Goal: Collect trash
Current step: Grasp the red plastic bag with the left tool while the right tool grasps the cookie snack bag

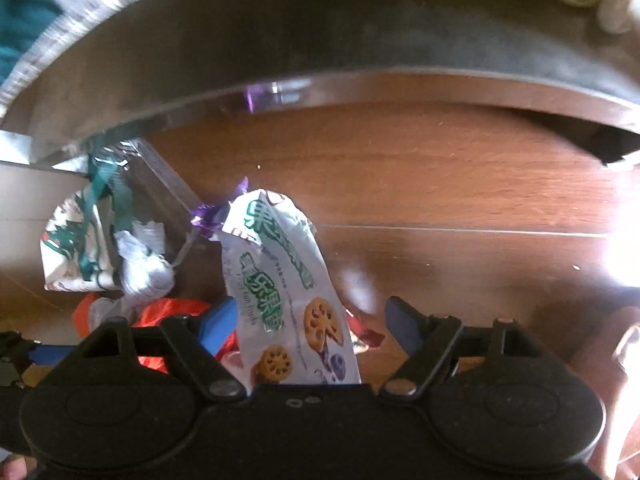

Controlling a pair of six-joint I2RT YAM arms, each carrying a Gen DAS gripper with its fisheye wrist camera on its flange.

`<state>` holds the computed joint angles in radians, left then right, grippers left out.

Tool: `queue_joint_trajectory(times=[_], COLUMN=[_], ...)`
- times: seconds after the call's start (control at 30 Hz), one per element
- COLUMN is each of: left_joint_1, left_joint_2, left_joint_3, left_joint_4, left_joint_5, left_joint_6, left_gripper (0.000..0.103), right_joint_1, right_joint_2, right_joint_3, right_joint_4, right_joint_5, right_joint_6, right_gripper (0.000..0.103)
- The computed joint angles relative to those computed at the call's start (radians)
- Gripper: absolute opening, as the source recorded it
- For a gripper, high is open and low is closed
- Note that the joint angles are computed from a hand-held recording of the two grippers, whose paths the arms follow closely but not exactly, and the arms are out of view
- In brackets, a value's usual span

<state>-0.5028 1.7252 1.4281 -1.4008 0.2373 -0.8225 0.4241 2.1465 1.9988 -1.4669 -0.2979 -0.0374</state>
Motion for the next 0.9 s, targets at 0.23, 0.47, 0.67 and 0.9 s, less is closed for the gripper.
queue_joint_trajectory(times=[0.23,0.47,0.67,0.9], left_joint_1=[-0.027,-0.051,-0.051,-0.07], left_joint_2=[0.014,0.032,0.051,0.053], left_joint_3=[-0.016,-0.027,-0.012,0.002], left_joint_4=[0.08,0.13,0.149,0.154], left_joint_5=[-0.016,-0.022,-0.016,-0.024], left_joint_6=[0.011,0.003,0.001,-0.012], left_gripper=[0.083,0.053,0.035,0.031], right_joint_1=[0.018,0.018,0.028,0.047], right_joint_2=[0.029,0.052,0.039,0.045], right_joint_3=[-0.039,-0.032,-0.063,-0.078], right_joint_4=[0.062,0.087,0.113,0.125], right_joint_5=[-0.011,-0.018,-0.014,-0.004], right_joint_6=[-0.01,-0.032,-0.027,-0.014], right_gripper=[0.078,0.077,0.076,0.02])
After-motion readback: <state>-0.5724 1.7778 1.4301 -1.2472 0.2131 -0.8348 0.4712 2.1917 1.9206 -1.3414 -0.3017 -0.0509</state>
